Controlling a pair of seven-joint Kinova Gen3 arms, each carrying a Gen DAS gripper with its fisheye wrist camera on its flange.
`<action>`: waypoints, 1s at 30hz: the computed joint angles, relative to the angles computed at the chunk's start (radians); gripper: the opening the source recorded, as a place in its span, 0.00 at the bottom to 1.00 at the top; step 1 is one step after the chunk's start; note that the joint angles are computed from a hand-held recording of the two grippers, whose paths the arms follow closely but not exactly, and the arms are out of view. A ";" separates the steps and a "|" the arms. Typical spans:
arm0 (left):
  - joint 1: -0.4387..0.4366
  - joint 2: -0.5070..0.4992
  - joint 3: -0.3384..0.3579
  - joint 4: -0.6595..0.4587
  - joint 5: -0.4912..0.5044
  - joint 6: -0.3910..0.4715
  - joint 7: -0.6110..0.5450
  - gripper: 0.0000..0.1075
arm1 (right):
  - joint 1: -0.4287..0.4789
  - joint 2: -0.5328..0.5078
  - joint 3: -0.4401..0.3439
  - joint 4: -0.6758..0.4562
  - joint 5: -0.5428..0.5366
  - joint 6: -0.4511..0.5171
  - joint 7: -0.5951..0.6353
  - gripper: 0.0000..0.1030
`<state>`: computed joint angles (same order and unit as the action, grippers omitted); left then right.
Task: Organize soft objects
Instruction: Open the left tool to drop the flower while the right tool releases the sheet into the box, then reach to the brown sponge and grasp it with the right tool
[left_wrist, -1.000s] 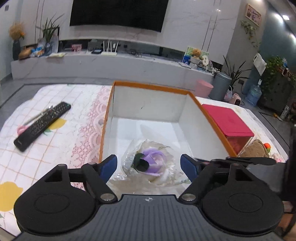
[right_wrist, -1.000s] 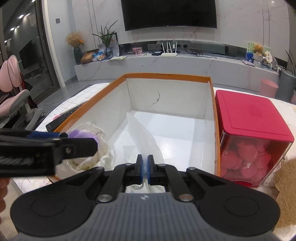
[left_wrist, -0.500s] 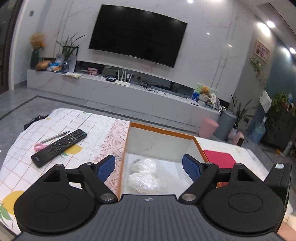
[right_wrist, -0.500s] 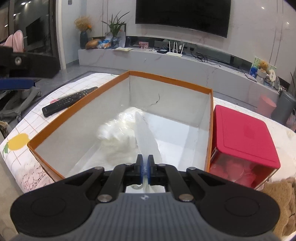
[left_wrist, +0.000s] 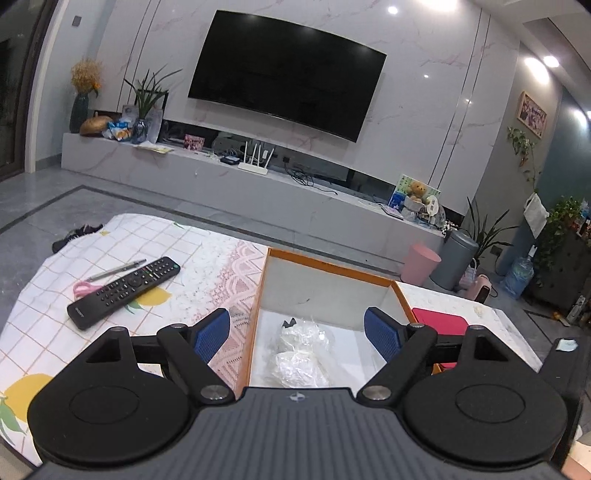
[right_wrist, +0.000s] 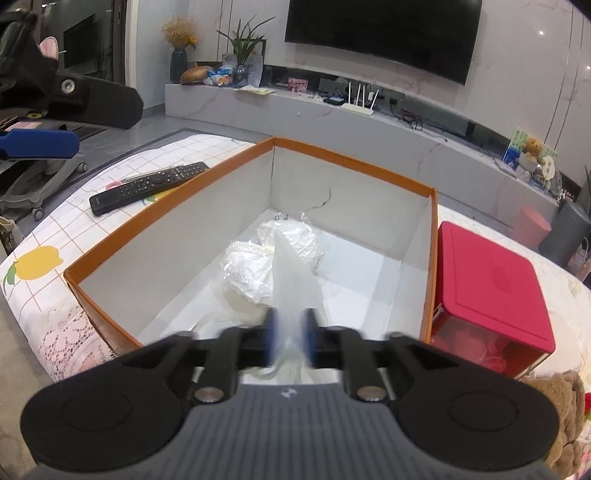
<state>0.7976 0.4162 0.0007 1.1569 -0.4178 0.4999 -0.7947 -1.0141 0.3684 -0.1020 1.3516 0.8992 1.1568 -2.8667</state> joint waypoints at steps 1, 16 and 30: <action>0.006 0.000 -0.005 -0.001 -0.004 0.000 0.007 0.90 | -0.009 -0.003 0.003 0.007 0.018 0.000 -0.010 0.55; 0.094 0.005 -0.039 -0.008 -0.080 -0.027 0.046 0.90 | -0.014 -0.118 -0.050 0.148 0.166 0.023 -0.207 0.96; 0.164 0.066 0.037 -0.028 -0.029 -0.079 -0.134 0.90 | 0.055 -0.332 -0.233 0.372 0.169 0.341 -0.369 0.97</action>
<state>0.9612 0.4825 0.0381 1.1287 -0.4472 0.4213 -0.9290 -0.9588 0.0360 -0.3348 1.7235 1.0685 1.4976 -3.2360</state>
